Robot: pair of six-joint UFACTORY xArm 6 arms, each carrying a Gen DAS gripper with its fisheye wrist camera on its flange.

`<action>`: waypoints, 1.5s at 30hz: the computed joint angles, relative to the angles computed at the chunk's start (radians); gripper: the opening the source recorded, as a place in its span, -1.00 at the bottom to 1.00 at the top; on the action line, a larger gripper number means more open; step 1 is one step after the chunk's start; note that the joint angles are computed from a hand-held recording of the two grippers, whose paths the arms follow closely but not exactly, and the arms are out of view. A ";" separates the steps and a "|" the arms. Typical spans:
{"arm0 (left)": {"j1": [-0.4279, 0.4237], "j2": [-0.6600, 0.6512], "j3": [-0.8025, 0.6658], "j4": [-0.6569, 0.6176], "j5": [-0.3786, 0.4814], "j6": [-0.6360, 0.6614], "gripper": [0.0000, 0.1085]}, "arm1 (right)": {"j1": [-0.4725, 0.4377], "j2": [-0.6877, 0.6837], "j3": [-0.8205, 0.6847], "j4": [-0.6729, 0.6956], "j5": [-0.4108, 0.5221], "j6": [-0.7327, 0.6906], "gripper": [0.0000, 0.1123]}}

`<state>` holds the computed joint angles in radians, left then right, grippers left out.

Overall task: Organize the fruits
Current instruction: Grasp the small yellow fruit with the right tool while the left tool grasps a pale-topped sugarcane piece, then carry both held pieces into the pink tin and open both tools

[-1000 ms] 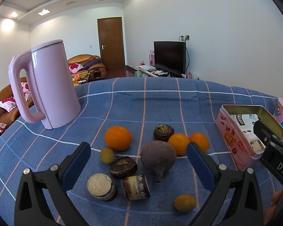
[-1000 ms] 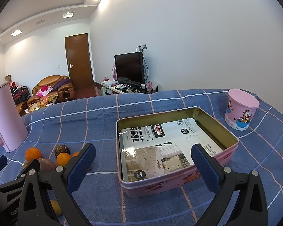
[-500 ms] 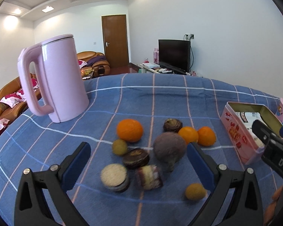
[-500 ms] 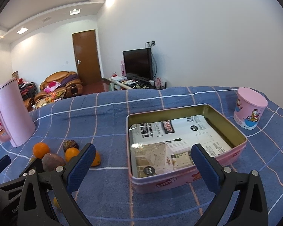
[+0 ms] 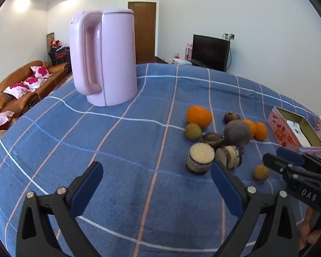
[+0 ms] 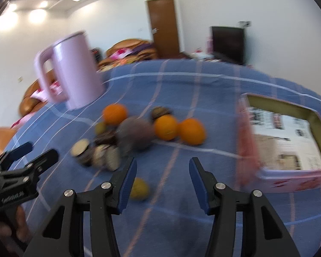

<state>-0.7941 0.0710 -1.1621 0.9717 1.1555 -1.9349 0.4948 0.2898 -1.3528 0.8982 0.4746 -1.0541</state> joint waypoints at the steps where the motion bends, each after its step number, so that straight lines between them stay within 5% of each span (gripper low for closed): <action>1: 0.005 -0.003 0.008 -0.002 -0.018 0.011 0.82 | 0.008 -0.004 0.009 -0.014 -0.001 -0.005 -0.05; 8: 0.047 0.010 0.002 -0.029 -0.136 0.097 0.71 | 0.002 0.000 0.005 -0.138 0.073 0.052 -0.11; 15: 0.086 0.081 -0.084 -0.083 -0.144 0.250 0.59 | 0.003 0.018 -0.006 -0.194 0.073 0.096 -0.50; 24: 0.176 0.118 -0.095 -0.176 -0.291 0.337 0.08 | -0.023 0.010 -0.019 -0.067 0.012 0.073 -0.50; 27: 0.181 0.120 -0.099 -0.164 -0.299 0.333 -0.35 | -0.031 0.012 -0.027 -0.056 0.017 0.082 -0.50; 33: 0.137 0.080 -0.070 -0.051 -0.222 0.174 -0.34 | -0.050 -0.014 -0.019 0.065 0.002 0.005 -0.50; 37: 0.098 0.077 -0.106 0.042 -0.166 0.130 -0.34 | -0.058 -0.039 -0.015 0.230 -0.092 -0.136 -0.50; 45: 0.078 0.262 -0.385 0.092 -0.218 0.246 -0.34 | -0.144 0.010 -0.100 0.336 -0.161 -0.213 -0.50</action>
<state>-0.7163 0.3327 -1.5469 1.0637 0.9371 -1.6891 0.3511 0.2996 -1.4523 1.2346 0.3133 -1.2671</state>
